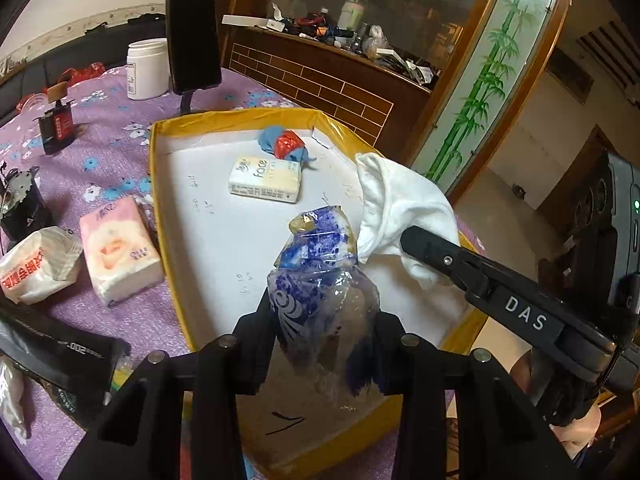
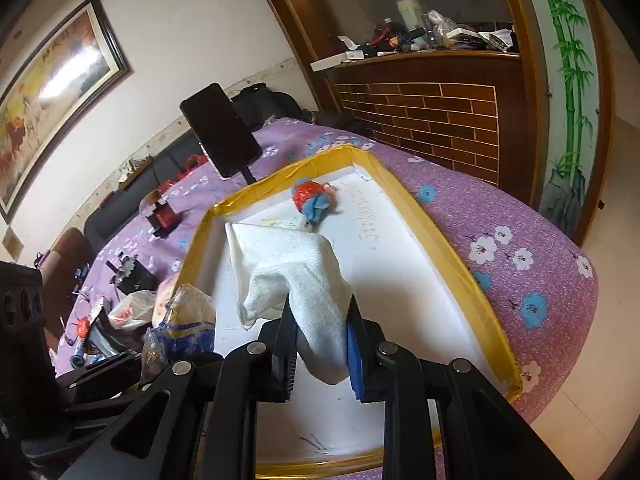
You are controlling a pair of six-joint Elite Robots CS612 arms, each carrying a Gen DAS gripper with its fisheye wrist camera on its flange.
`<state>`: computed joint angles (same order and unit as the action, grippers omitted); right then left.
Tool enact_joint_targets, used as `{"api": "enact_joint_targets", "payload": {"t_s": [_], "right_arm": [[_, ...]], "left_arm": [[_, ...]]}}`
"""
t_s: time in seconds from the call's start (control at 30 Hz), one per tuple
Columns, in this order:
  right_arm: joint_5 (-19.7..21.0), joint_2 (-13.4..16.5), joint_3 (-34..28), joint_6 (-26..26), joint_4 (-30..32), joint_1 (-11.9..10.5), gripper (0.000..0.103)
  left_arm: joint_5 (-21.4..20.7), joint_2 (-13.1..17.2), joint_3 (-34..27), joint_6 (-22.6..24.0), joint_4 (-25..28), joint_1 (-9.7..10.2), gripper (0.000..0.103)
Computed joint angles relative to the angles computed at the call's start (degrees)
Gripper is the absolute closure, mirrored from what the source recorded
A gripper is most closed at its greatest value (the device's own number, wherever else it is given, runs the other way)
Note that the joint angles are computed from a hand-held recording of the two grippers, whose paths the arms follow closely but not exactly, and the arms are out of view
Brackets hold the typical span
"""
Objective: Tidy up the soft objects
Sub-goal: 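Carry the bag and towel into the yellow tray and open both tools, then withdraw both tools from the tray toward the remaining items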
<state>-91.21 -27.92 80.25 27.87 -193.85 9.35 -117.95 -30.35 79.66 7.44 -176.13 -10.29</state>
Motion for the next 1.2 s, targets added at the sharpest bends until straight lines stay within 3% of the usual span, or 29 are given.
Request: {"api": "enact_joint_targets", "payload": {"t_s": [0.2,0.33,0.37,0.47,0.73,1.2], "right_arm": [[-1.5,-0.1,0.1,-0.4,0.2,0.3,0.074],[-3.7,-0.6,1.0,-0.3,-1.2,0.7,0.033],[-4.3,-0.7,1.2,-0.3,-2.0,0.8,0.031],[-6.1,-1.2,2.0,-0.6,-4.0,1.2,0.031],[-5.0,-2.0,3.4,-0.1,-9.5,1.7,0.031],[-4.0,-2.5,3.3,-2.5,-10.2,3.5,0.030]], "left_arm": [[0.9,-0.1,0.4,0.5,0.1,-0.24,0.063],[0.9,-0.2,0.9,0.0,-1.0,-0.14,0.049],[0.8,-0.3,1.0,-0.2,-1.4,-0.10,0.045],[0.3,-0.5,1.3,-0.8,-1.8,0.17,0.041],[-1.1,-2.0,3.6,-0.8,-4.9,1.02,0.040],[-3.7,-3.9,7.0,-3.2,-10.1,3.76,0.031]]}}
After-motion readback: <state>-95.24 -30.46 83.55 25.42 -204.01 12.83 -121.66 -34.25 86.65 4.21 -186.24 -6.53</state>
